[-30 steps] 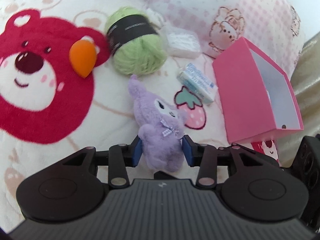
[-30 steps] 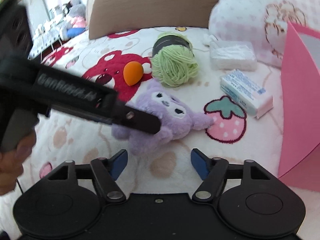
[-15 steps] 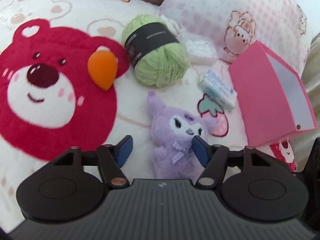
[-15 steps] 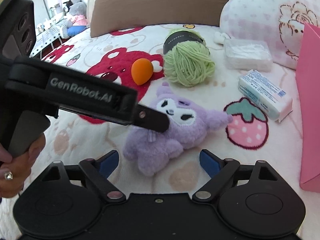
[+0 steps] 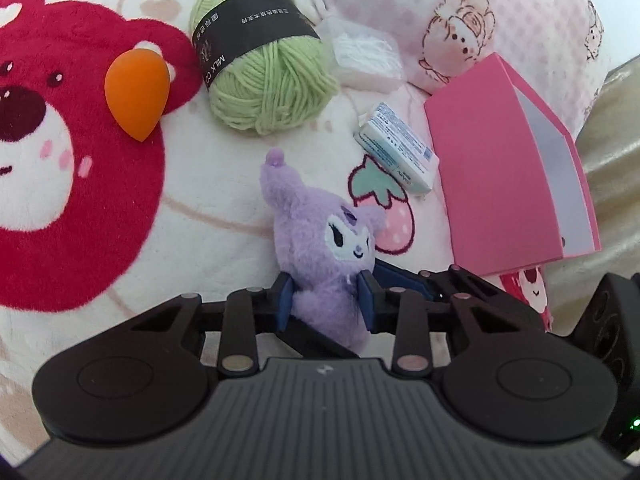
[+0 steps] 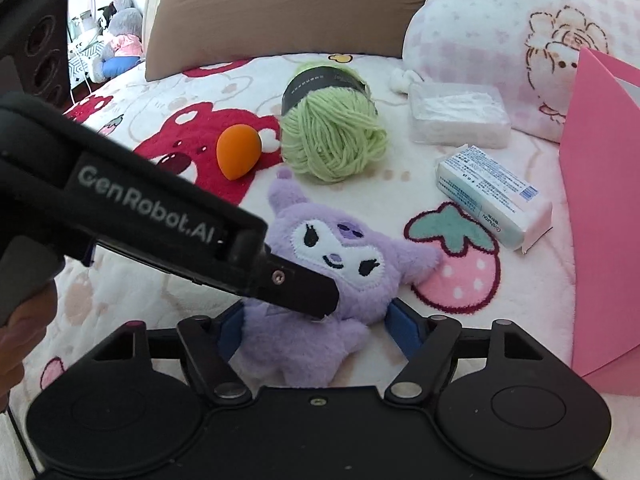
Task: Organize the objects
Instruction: 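Lift the purple plush toy up off the blanket with the left tool, then carry the plush toy with the left tool over the pink box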
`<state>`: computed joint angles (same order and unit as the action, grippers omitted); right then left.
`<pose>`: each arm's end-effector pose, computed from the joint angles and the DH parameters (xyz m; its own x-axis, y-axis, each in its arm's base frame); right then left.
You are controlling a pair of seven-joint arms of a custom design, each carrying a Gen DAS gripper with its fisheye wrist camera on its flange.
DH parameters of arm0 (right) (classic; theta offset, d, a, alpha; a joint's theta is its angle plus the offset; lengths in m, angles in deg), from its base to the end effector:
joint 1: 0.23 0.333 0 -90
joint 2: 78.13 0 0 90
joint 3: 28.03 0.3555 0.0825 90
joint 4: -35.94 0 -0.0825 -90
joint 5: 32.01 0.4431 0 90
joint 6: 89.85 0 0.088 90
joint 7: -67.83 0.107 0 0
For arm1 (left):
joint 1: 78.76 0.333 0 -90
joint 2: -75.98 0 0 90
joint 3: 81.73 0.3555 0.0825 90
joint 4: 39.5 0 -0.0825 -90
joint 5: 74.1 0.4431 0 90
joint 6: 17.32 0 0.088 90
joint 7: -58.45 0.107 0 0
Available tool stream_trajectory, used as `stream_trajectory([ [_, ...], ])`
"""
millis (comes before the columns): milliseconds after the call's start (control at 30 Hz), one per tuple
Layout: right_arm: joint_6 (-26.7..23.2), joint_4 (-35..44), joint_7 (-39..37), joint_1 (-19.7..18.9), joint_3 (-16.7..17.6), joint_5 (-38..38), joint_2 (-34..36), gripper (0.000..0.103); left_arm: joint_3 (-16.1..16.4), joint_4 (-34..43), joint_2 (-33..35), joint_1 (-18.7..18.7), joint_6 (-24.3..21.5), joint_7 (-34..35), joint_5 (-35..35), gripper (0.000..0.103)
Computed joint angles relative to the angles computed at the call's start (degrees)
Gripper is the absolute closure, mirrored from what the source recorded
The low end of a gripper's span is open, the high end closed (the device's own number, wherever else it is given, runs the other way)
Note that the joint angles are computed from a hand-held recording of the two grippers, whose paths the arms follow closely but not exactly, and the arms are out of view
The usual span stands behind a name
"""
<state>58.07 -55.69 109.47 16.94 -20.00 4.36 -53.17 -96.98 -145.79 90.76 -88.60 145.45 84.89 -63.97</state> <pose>0.7234 0.3099 0.4493 0.7451 -0.6549 -0.1261 -0.5554 -0.5045 -0.6611 0.6620 -0.3023 0.4823 0.3307 -0.7590 0.5609 -0.7168 -0.5886 -0.3739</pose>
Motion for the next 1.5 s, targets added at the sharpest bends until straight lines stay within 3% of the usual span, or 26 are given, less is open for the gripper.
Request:
stream_trajectory([
  [267, -0.1, -1.1, -2.7, 0.0, 0.1, -0.3, -0.8, 0.029, 1.9, 2.3, 0.6, -3.1, -4.3, -1.2, 8.0, 0.071],
  [467, 0.7, -3.3, -8.1, -0.6, 0.9, 1.3, -2.6, 0.035, 2.4, 2.1, 0.1, -4.3, -4.2, -4.0, 10.3, 0.071],
  [833, -0.7, -6.2, -12.0, -1.8, 0.5, 6.0, -7.4, 0.036, 1.3, 1.1, -3.1, -4.5, -2.6, -4.8, 10.2, 0.071],
  [1100, 1.4, -9.3, -11.5, -2.0, -0.1, 10.3, -11.5, 0.036, 0.5, 2.2, -4.7, -5.0, -2.3, -1.1, 9.1, 0.071],
  [1300, 2.0, -11.0, -9.0, -1.6, -1.4, 9.1, -14.3, 0.036, -0.2, 6.2, -4.0, -5.9, -5.8, 2.1, 8.1, 0.071],
  [1500, -2.1, -10.9, -4.6, -2.0, -2.9, 4.8, -16.4, 0.036, -0.3, 7.6, -3.9, -7.2, -5.9, 2.8, 8.0, 0.071],
])
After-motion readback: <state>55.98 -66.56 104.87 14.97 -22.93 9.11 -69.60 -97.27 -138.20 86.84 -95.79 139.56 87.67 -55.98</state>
